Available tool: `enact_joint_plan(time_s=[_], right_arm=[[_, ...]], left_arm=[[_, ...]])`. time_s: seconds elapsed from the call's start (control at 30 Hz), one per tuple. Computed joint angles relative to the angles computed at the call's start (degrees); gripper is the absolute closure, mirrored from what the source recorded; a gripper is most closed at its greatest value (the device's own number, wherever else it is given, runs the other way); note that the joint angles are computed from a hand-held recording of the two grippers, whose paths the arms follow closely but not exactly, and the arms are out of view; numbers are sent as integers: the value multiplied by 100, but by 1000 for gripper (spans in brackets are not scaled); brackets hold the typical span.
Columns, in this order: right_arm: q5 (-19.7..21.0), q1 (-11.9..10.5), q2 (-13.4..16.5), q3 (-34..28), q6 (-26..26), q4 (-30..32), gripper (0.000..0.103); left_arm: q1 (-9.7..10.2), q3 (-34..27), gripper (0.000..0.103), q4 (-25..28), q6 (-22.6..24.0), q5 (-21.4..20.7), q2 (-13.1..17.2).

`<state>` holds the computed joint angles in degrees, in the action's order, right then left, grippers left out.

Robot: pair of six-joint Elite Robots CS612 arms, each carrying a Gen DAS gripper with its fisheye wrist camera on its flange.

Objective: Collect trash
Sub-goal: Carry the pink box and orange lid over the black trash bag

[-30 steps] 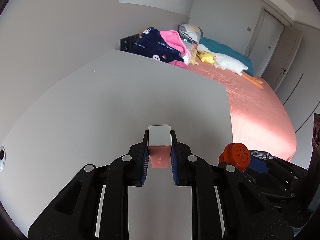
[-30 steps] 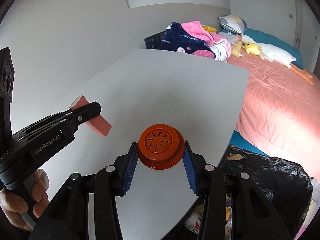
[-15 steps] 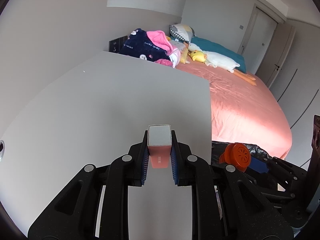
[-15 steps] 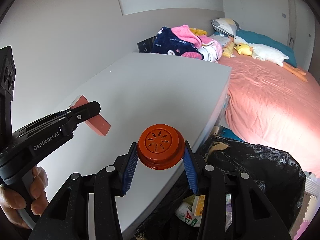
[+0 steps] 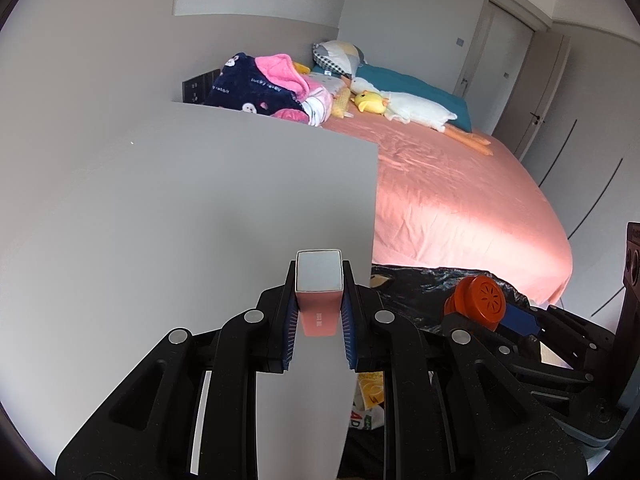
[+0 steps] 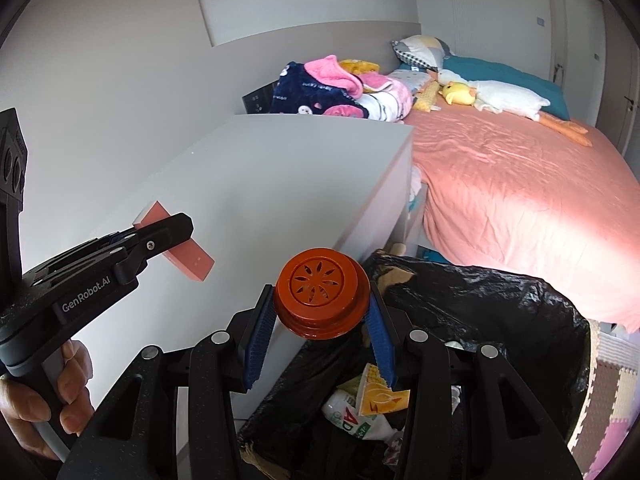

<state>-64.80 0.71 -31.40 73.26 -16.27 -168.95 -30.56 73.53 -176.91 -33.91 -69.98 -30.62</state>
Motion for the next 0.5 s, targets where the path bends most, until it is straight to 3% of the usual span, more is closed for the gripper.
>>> enact_joint_plan(time_s=[0.5], right_arm=[[-126,-247,-23,127,289,-249,57]], left_arm=[[-153,-402,85,157,291,-306,196]])
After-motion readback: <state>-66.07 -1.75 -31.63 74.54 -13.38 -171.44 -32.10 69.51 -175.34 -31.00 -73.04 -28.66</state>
